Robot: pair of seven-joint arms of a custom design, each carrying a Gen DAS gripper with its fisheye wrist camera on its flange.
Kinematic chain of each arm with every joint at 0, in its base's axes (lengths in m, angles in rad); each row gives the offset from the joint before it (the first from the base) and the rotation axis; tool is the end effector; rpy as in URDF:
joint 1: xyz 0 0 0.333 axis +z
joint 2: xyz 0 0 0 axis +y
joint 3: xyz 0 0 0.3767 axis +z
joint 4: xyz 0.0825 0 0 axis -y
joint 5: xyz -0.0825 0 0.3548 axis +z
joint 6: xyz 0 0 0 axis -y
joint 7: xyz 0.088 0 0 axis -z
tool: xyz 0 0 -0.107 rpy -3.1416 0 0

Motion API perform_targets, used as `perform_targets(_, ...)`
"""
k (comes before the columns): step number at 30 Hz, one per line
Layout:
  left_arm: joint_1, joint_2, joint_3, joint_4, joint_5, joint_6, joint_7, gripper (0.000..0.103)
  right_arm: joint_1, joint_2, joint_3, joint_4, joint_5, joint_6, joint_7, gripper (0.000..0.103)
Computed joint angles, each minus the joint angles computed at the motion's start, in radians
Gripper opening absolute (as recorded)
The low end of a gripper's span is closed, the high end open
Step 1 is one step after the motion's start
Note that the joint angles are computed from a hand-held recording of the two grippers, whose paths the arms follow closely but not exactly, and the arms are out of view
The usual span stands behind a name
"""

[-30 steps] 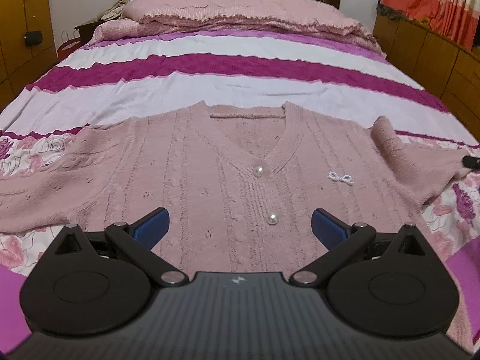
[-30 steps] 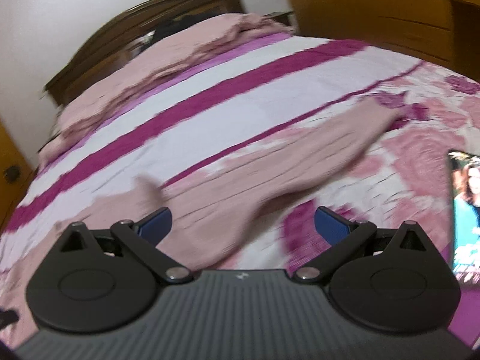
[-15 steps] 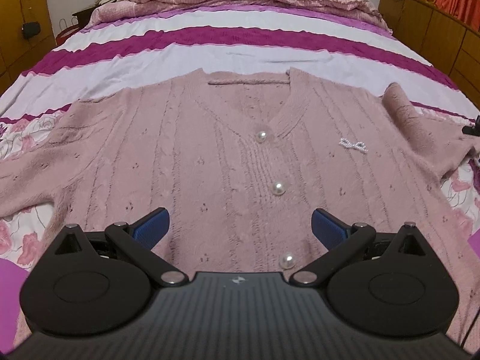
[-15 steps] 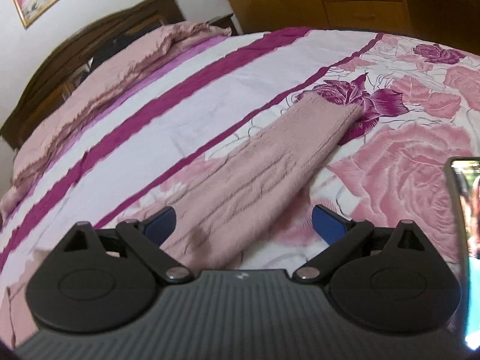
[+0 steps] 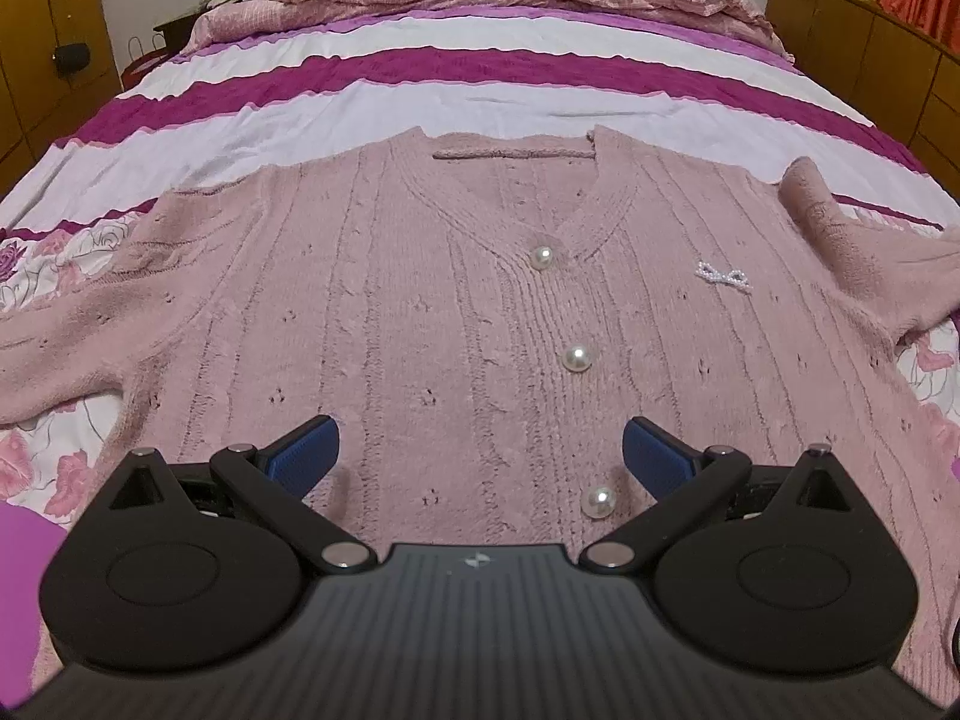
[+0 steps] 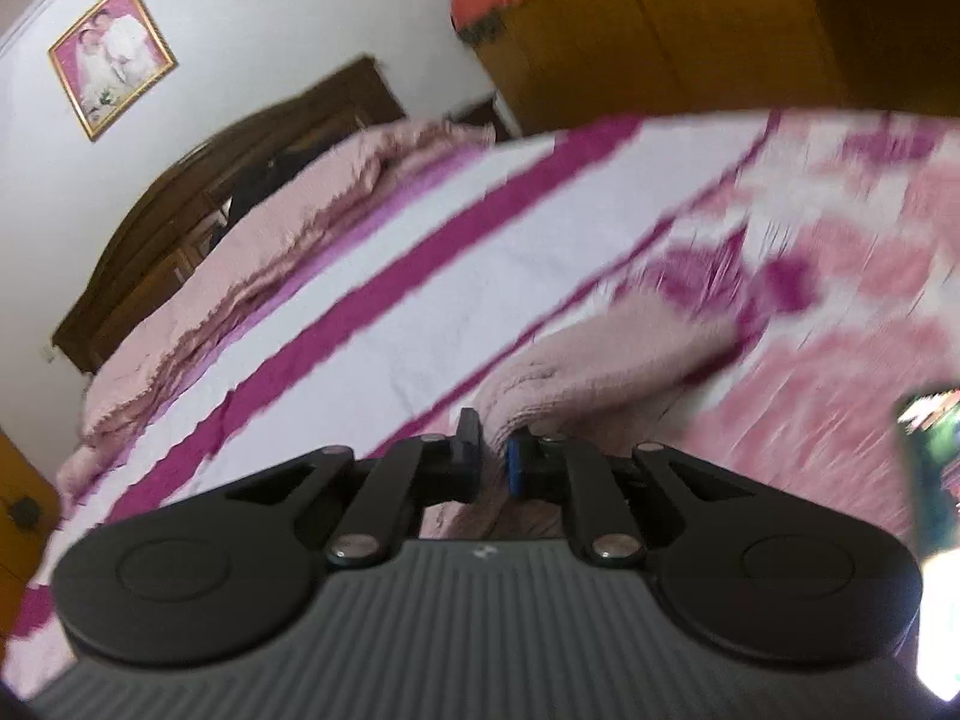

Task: Fold small clothes
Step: 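Grasp the cardigan sleeve cuff with the right gripper, then lift the sleeve with the right gripper and fold it across the cardigan body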

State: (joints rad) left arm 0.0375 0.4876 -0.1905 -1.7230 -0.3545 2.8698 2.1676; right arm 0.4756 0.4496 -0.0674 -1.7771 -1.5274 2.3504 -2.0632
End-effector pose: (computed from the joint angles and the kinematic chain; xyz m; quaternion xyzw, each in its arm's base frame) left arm 0.7132 -0.0638 0.4512 -0.5235 0.7788 -0.2860 0.1941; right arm 0.6257 0.2622 0.4019 -0.1981 0.8226 -0.3642 0.3892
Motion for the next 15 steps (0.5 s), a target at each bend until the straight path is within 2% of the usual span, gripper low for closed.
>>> perform_targets(5,0.028,-0.007,-0.027,-0.010,-0.034,0.002,0.026,0.103,0.037,-0.074,0.014,-0.056,0.034,-0.154,-0.013,0.011)
perform_targets(9,0.044,-0.017,-0.040,-0.023,-0.062,0.005,0.050,0.103,0.025,-0.106,0.043,-0.078,0.060,-0.176,-0.057,0.011)
perform_targets(12,0.053,-0.025,-0.045,-0.032,-0.082,0.008,0.066,0.103,0.044,-0.097,0.057,-0.049,0.083,-0.233,-0.100,0.011)
perform_targets(15,0.060,-0.037,-0.045,-0.047,-0.097,0.019,0.084,0.103,0.056,-0.097,0.065,-0.026,0.070,-0.226,-0.122,0.012)
